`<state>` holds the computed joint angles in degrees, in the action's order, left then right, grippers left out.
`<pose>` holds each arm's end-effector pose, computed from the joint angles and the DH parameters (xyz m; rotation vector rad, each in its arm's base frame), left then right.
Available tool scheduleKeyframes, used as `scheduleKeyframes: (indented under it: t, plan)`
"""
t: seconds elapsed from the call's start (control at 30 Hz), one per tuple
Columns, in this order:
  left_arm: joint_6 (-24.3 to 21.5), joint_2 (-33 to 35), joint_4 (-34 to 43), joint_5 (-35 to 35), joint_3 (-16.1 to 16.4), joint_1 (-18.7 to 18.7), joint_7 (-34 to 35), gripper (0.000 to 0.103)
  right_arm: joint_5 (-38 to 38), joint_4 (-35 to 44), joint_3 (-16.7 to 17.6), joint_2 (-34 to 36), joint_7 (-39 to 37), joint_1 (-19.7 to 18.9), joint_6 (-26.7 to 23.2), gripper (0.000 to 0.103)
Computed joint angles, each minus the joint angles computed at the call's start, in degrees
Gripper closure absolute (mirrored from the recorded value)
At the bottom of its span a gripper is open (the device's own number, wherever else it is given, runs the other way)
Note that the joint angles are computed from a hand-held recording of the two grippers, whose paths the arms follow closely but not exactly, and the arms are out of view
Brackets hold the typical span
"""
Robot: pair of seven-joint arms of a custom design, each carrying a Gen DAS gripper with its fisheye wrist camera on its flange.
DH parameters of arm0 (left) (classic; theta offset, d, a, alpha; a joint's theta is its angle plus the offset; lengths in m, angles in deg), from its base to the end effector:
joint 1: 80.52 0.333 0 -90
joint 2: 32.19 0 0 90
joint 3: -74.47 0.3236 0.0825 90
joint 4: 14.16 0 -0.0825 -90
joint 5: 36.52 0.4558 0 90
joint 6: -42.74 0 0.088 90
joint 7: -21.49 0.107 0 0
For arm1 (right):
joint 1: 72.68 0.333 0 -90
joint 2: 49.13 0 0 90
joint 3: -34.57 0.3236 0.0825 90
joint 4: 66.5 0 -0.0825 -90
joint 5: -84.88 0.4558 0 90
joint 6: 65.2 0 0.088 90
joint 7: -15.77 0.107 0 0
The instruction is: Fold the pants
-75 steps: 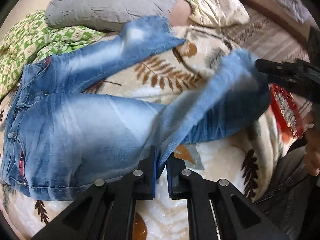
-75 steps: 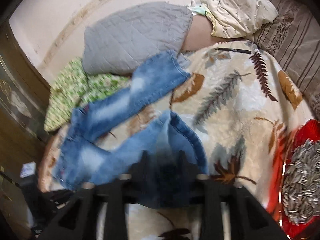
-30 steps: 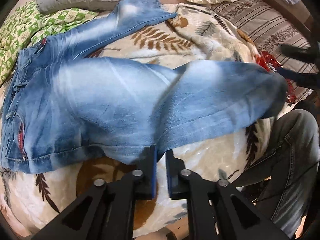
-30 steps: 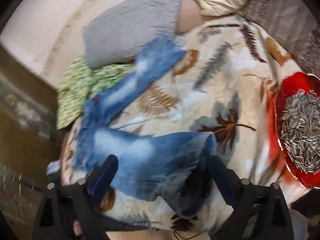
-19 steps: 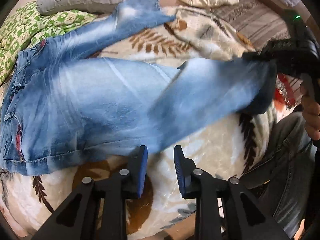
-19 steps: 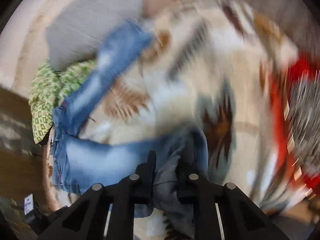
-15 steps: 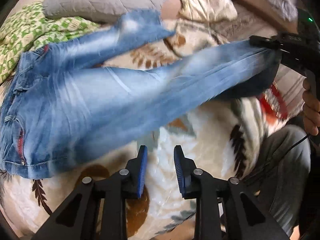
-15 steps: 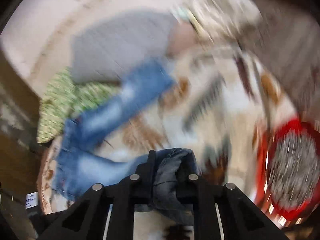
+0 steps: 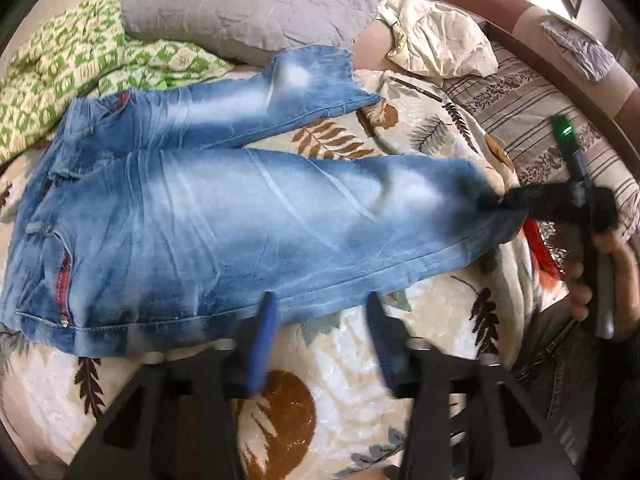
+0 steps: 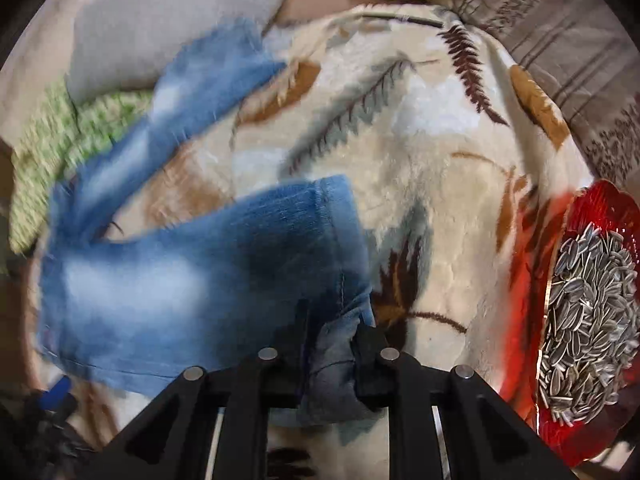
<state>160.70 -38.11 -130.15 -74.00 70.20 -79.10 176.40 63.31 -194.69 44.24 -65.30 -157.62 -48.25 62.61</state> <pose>0.6084 -0.0638 0.5004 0.9722 -2.8251 0.9295 0.4660 0.3066 0.4936 -0.9045 2.5892 -0.3613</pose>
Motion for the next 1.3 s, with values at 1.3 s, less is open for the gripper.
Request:
scheduleKeyframes:
  t: [1.3]
  plan:
    - [-3.22, 33.67, 44.2, 11.11, -5.71, -2.83, -33.03, 0.031, 14.21, 47.32, -6.53, 46.1, -23.65, -17.36, 20.31, 0.048]
